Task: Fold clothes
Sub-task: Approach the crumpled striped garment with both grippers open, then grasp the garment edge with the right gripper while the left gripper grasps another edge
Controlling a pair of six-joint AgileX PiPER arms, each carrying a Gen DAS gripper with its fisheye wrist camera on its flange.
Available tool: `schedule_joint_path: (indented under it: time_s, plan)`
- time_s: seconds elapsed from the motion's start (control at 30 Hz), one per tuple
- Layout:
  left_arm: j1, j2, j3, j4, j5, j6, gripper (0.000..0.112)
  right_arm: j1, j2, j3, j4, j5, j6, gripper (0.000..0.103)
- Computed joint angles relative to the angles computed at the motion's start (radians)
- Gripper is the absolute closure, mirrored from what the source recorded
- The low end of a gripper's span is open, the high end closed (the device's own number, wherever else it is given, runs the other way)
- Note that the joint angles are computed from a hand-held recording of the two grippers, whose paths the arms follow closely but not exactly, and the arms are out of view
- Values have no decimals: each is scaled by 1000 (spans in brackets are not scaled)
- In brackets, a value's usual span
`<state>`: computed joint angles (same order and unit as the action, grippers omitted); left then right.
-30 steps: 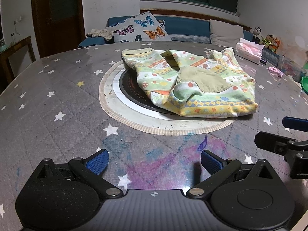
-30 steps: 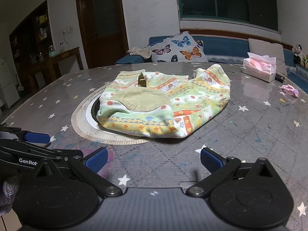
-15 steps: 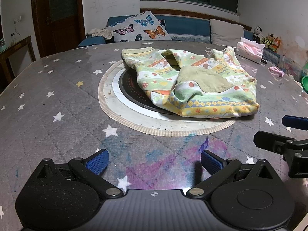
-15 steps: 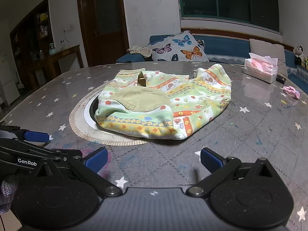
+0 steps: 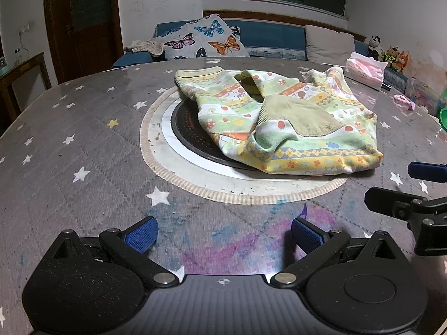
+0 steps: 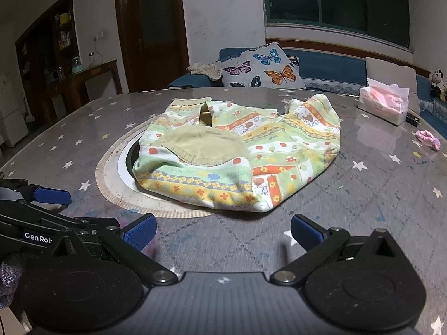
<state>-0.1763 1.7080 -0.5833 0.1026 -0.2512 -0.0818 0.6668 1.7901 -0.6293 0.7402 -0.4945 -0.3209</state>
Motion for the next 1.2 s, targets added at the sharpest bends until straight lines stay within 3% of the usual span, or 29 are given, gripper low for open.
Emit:
schedule_joint_path:
  time_s: [0.57, 0.83, 0.97, 1.07, 1.2]
  plan:
    - [-8, 44, -148, -153, 72, 168, 9, -82, 25, -100, 3, 81, -113, 0]
    - [1, 76, -259, -225, 114, 252, 9, -154, 37, -179, -58, 170, -104, 0]
    - [1, 119, -347, -436, 137, 471, 14, -196, 44, -235, -93, 230, -105, 0]
    - [10, 157, -431, -502, 178, 543, 21, -228, 66, -309, -76, 292, -159, 0]
    - [21, 203, -517, -601, 212, 646, 30, -262, 124, -437, 71, 360, -358, 3]
